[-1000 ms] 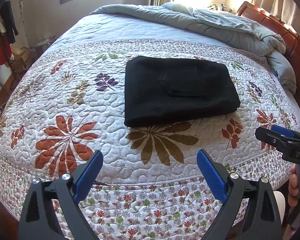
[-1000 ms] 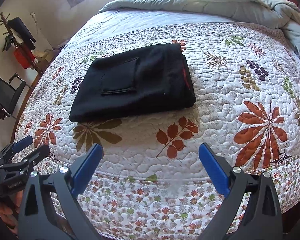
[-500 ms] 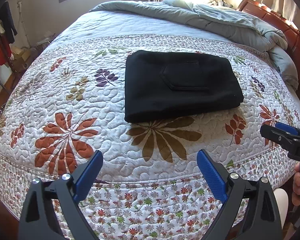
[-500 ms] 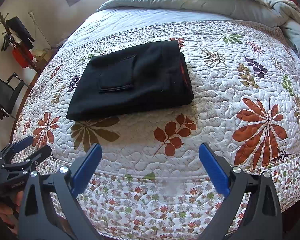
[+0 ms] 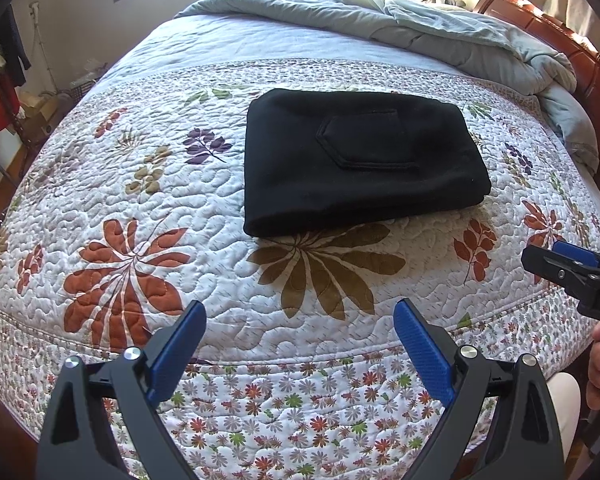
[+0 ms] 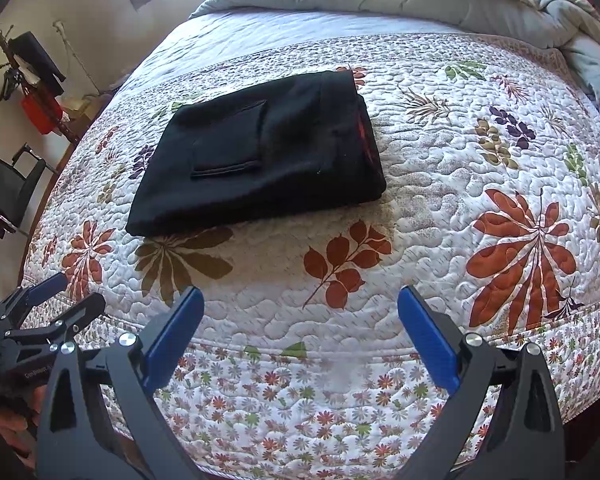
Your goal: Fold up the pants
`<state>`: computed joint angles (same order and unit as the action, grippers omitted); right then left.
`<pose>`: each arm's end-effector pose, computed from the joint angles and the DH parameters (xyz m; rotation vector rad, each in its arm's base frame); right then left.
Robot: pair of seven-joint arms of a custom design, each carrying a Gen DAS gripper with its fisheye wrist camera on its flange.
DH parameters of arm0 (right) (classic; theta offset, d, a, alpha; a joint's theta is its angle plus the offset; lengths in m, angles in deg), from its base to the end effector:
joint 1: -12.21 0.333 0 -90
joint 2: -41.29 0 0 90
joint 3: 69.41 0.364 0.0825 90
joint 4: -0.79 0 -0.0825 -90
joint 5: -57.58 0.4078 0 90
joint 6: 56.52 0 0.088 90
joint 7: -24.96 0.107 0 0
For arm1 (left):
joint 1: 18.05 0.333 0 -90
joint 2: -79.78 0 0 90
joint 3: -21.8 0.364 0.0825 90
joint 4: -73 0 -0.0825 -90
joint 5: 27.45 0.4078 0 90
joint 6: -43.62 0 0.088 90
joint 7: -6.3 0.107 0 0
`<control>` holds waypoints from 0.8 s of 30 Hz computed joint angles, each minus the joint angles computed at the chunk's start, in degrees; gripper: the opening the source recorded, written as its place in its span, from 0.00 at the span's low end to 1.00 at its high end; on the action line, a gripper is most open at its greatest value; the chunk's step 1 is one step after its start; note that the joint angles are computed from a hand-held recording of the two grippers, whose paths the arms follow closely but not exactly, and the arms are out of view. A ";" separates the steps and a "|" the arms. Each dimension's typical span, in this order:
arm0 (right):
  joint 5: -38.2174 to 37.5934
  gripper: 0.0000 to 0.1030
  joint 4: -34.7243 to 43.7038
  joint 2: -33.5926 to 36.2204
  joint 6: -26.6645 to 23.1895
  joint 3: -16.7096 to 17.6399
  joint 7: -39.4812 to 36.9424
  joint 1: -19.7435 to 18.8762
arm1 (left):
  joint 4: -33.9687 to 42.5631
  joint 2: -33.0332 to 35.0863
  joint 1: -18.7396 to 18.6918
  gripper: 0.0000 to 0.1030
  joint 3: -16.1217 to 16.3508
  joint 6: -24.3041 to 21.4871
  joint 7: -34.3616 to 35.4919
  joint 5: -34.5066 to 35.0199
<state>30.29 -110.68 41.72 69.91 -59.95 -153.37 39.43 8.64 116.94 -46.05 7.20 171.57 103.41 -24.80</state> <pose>0.4969 0.3504 0.5428 -1.1268 2.4955 -0.4332 0.6546 -0.5034 0.5265 -1.0998 2.7103 -0.7016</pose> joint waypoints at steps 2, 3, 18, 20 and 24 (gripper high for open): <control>0.05 0.94 -0.05 0.07 -0.01 -0.01 -0.09 0.02 | 0.22 0.15 -0.05 0.92 0.01 -0.21 0.06 0.04; 0.11 0.94 -0.10 0.07 0.04 -0.04 -0.16 -0.01 | 0.31 0.24 -0.11 0.92 0.04 -0.33 0.07 0.10; 0.74 0.94 -0.55 0.16 0.20 -0.16 -1.18 -0.20 | 1.42 0.99 -0.49 0.92 0.22 -0.86 -0.03 0.37; 0.87 0.94 -0.45 0.29 0.03 -0.18 -1.49 -0.19 | 1.47 1.02 -0.54 0.92 0.26 -0.88 -0.12 0.41; 1.44 0.94 -0.31 0.57 -0.34 -0.26 -1.99 -0.13 | 1.07 0.80 -0.45 0.92 0.20 -0.54 -0.08 0.35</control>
<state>31.73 -110.99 42.30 69.58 -60.21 -155.37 39.30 9.71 117.74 -46.50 7.40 171.03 103.33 -24.45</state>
